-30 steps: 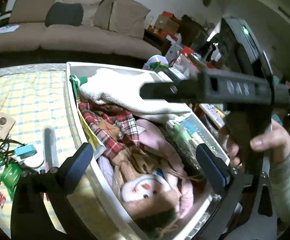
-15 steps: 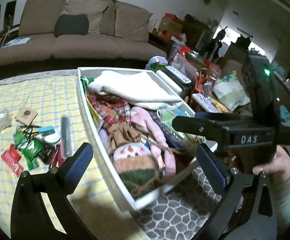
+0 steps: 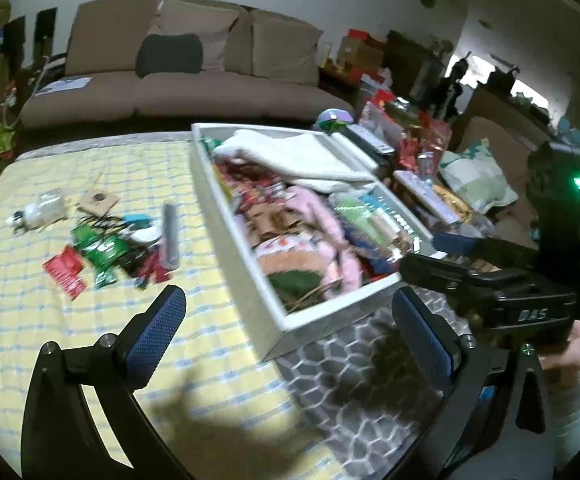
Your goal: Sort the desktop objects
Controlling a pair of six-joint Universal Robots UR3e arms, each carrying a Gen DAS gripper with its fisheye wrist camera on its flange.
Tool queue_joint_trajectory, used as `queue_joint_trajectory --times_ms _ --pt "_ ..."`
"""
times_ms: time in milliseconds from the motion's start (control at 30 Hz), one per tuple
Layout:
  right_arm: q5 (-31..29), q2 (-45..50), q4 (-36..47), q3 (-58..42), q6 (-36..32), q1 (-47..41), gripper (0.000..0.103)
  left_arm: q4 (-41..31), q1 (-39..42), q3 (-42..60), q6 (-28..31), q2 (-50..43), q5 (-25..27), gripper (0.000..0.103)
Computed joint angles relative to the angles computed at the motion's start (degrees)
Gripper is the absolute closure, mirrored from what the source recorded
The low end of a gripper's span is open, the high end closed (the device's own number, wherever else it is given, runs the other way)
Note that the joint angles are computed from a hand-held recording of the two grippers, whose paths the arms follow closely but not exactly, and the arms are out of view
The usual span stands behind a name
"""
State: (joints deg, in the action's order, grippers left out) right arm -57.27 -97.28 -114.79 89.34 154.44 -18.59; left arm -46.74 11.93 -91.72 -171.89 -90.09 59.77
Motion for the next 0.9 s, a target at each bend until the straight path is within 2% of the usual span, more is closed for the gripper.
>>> queue_joint_trajectory --times_ms 233,400,567,733,900 --pt "4.0 -6.5 -6.5 11.8 0.9 1.4 0.000 -0.6 14.9 -15.7 7.0 10.9 -4.3 0.000" --pt "3.4 -7.0 -14.0 16.6 3.4 7.0 0.000 0.3 23.9 -20.8 11.5 11.2 -6.0 0.000" --pt "-0.6 -3.2 -20.7 17.4 7.5 15.3 0.000 5.4 27.6 -21.0 12.0 6.2 -5.2 0.000" --pt "0.4 2.2 -25.1 17.0 12.3 20.6 0.000 10.0 28.4 -17.0 9.7 -1.4 -4.9 0.000" --pt "-6.0 12.8 -31.5 13.0 19.6 29.1 0.000 14.4 26.3 -11.8 10.1 -9.5 0.9 0.000"
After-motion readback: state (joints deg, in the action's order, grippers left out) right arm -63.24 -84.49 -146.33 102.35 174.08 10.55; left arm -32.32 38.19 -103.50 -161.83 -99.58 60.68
